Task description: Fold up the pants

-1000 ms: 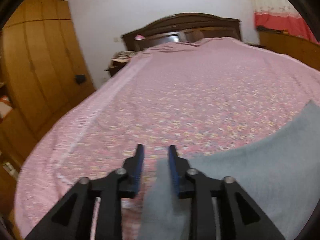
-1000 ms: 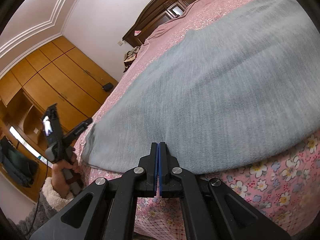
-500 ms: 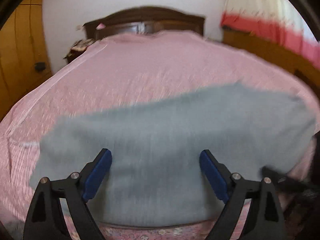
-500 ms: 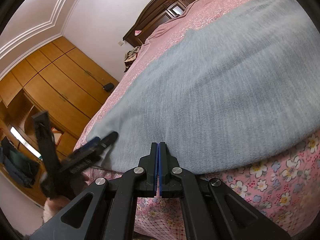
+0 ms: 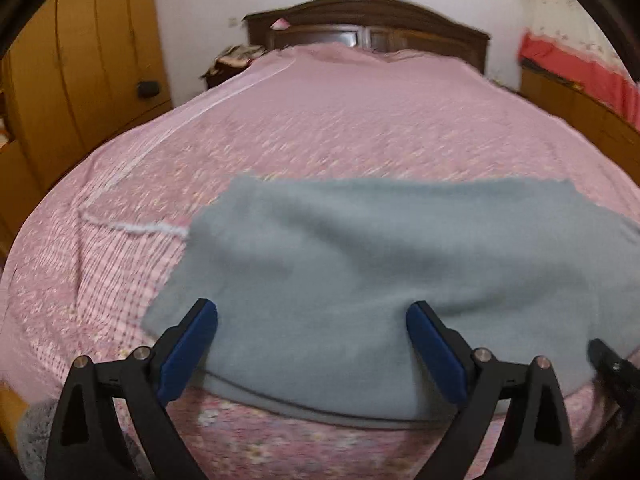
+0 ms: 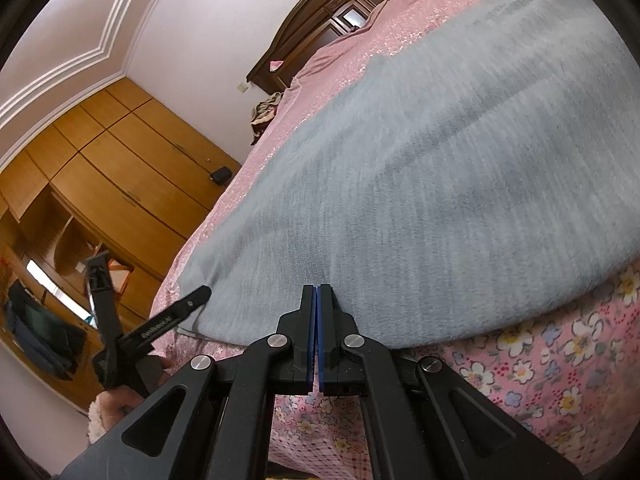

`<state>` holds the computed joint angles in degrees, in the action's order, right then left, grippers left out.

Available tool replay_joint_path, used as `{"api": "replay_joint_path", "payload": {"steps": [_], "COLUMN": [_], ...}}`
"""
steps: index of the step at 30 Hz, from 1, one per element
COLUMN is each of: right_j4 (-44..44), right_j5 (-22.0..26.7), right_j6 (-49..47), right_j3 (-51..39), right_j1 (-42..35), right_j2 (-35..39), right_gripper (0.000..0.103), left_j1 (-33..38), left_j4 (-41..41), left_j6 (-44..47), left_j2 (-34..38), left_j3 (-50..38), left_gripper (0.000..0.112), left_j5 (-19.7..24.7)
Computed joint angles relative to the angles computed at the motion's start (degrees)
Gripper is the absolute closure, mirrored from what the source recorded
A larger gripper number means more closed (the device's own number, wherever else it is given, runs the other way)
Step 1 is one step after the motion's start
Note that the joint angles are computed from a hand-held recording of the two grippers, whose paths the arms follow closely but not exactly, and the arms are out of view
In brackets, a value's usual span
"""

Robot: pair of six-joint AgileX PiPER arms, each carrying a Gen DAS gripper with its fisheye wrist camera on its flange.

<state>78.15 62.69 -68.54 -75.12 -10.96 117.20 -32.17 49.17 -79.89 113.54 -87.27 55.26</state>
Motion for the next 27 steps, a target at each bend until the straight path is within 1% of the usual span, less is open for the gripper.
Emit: {"api": "replay_joint_path", "payload": {"steps": [2, 4, 7, 10, 14, 15, 16, 18, 19, 21, 24, 25, 26, 27], "right_j4": [-0.17, -0.03, 0.13, 0.11, 0.22, 0.30, 0.38, 0.47, 0.48, 0.37, -0.25, -1.37, -3.89, -7.91], "right_j5": [0.26, 0.10, 0.02, 0.07, 0.27, 0.35, 0.39, 0.40, 0.45, 0.45, 0.37, 0.04, -1.64, -5.51], "right_j6": [0.22, 0.26, 0.15, 0.11, 0.14, 0.05, -0.05, -0.32, -0.23, 0.18, 1.10, 2.67, 5.59, 8.47], "right_j3": [-0.41, -0.43, -0.18, -0.24, -0.25, -0.13, -0.03, 0.25, 0.25, 0.24, -0.05, -0.40, -0.81, -0.26], "right_j1": [-0.17, -0.16, -0.15, -0.21, -0.27, -0.31, -0.35, -0.39, -0.38, -0.32, -0.26, -0.23, 0.26, 1.49], "right_j2": [0.25, 0.25, 0.17, 0.23, 0.34, 0.30, 0.27, 0.23, 0.21, 0.13, -0.04, -0.45, -1.91, -5.47], "right_gripper": [0.103, 0.103, 0.103, 0.103, 0.103, 0.103, 0.103, 0.103, 0.103, 0.103, 0.103, 0.103, 0.103, 0.101], "left_j1": [0.43, 0.60, -0.49, -0.97, -1.71, -1.72, -1.71, -1.06, -0.58, -0.27, 0.09, 0.03, -0.08, -0.20], "left_j4": [0.90, 0.97, 0.60, -1.10, 0.34, 0.33, -0.34, -3.50, -4.40, -0.11, -0.27, -0.19, 0.14, 0.83], "left_j6": [-2.05, -1.97, -0.51, 2.87, 5.79, 7.31, 9.07, 12.27, 12.47, 8.11, 8.15, 7.86, 7.47, 6.80], "left_j2": [-0.09, 0.53, 0.39, -0.28, -0.07, 1.00, 2.85, 5.69, 6.39, 5.18, 5.13, 5.15, 5.24, 5.16], "left_j3": [1.36, 0.60, -1.12, -3.21, -5.76, -7.22, -9.42, -11.84, -10.85, -6.36, -6.51, -6.50, -6.52, -6.20], "left_gripper": [0.010, 0.010, 0.011, 0.011, 0.011, 0.011, 0.011, 0.011, 0.010, 0.010, 0.010, 0.010, 0.010, 0.010], "left_j5": [-0.67, -0.37, 1.79, -0.63, -5.03, -4.74, -3.20, -2.34, -3.96, -7.64, -7.85, -7.84, -7.78, -7.79]}}
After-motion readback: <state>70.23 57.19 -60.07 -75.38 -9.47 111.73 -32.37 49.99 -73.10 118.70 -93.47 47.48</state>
